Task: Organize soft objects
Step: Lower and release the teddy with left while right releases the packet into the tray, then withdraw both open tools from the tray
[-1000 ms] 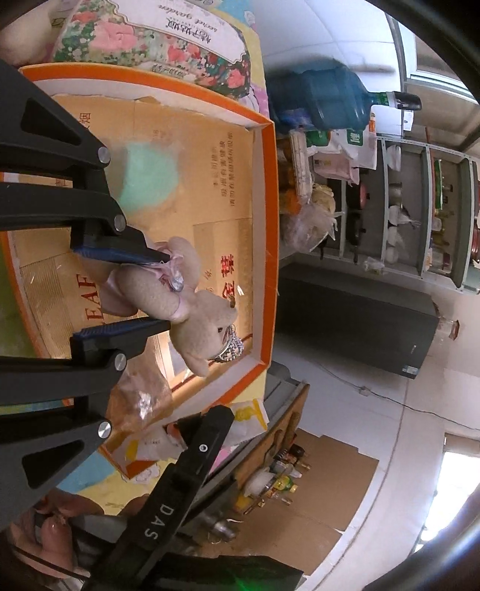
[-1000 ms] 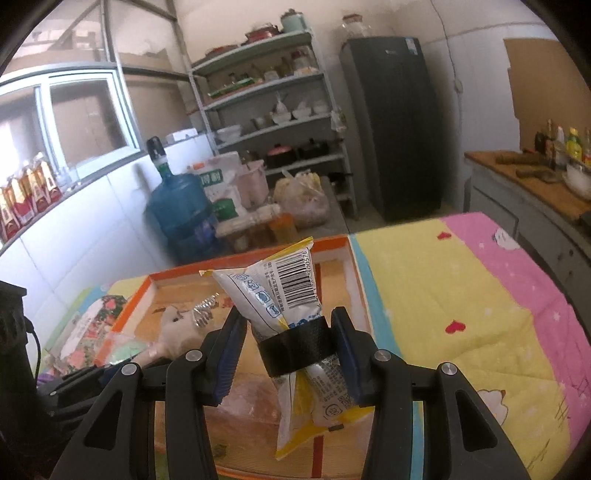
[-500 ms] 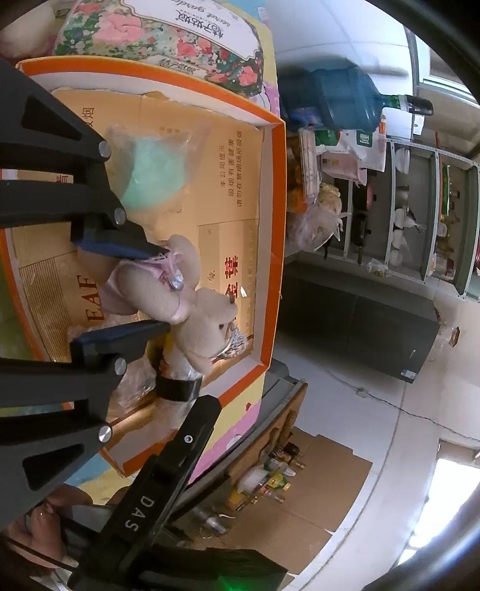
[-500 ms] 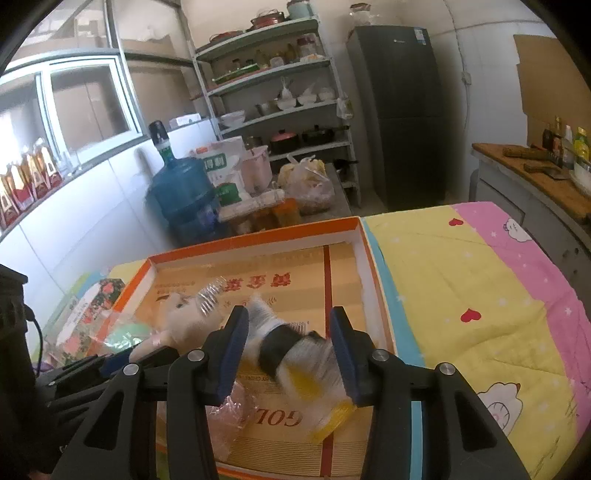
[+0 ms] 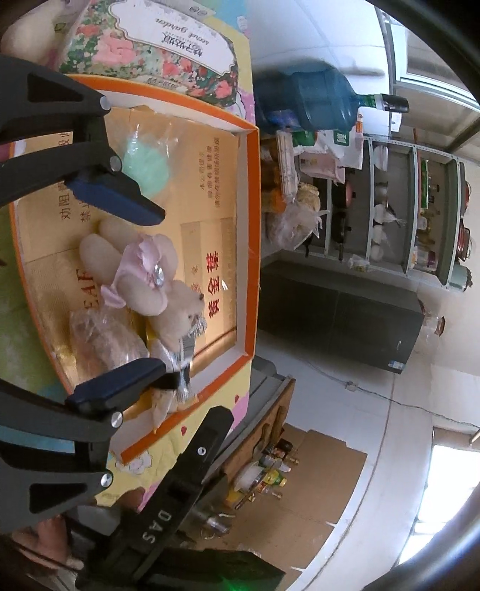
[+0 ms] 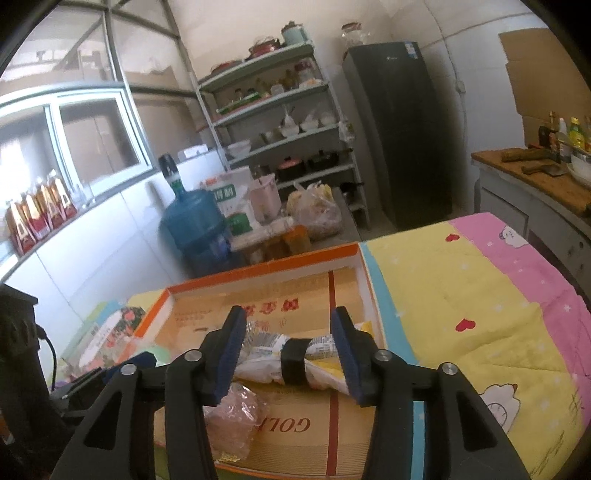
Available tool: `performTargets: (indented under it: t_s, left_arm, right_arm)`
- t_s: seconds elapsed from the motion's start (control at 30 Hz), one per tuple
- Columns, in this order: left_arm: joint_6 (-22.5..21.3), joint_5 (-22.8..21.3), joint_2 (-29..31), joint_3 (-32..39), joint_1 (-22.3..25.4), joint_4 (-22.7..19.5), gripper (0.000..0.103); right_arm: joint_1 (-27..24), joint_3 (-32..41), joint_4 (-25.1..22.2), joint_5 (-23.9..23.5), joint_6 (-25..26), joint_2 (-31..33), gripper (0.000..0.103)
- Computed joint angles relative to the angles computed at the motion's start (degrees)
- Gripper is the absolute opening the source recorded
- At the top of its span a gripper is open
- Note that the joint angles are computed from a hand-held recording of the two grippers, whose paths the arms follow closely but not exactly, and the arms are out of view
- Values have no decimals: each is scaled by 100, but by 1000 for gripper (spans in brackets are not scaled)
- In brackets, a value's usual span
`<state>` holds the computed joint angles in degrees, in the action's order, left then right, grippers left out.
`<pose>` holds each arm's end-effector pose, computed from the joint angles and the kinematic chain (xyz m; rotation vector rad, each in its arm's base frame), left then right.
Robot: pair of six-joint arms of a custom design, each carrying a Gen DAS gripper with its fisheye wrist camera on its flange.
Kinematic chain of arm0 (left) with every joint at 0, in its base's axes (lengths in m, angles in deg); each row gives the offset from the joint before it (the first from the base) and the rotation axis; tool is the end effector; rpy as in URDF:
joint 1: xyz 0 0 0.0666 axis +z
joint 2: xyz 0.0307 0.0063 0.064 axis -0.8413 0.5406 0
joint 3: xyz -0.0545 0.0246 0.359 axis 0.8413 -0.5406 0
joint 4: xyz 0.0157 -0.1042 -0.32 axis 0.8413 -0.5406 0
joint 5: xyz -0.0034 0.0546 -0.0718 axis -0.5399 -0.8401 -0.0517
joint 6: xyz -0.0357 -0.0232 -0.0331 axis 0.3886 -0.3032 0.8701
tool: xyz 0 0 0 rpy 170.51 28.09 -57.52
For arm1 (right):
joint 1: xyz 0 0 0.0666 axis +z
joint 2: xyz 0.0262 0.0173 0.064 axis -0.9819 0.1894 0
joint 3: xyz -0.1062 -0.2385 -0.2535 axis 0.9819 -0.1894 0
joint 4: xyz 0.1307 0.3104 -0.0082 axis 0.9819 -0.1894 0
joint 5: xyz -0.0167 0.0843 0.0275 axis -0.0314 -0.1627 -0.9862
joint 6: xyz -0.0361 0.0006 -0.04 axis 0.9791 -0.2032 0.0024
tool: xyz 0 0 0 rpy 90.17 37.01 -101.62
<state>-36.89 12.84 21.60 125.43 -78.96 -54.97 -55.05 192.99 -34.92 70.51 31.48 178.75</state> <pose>0.5244 -0.1981 0.4003 -0.3137 2.1883 -0.1776 0.6212 0.2889 0.4084 -0.4260 2.1071 0.7149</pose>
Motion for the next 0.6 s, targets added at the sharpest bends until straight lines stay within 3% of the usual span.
performTargets:
  t_s: [0.13,0.23,0.3,0.33,0.5,0.6]
  left_arm:
    - [-143,-38,-330,-248,-107,272,74]
    - [-293,-251,-696,-543,-255,553,75]
    - [-442,-457,-912,-700,-352,676,84]
    - [-525,-576,-1038,-803,-401,761,89]
    - [-884,-1118,-1782,-1423,-587,1182,90]
    - [-936,-1243,-2227,-1730,-613,1291,90]
  right_arm:
    - [-22,-430,422,54,-73,-220,56]
    - [-20,-729,748,-40,-81,-371,67]
    - [0,-953,1006,-100,-43,-491,75]
    - [16,-1135,1203,-143,2,-588,75]
    - [139,-1851,1947,-465,318,-975,79]
    - [262,-1992,1994,-404,710,-1104,80]
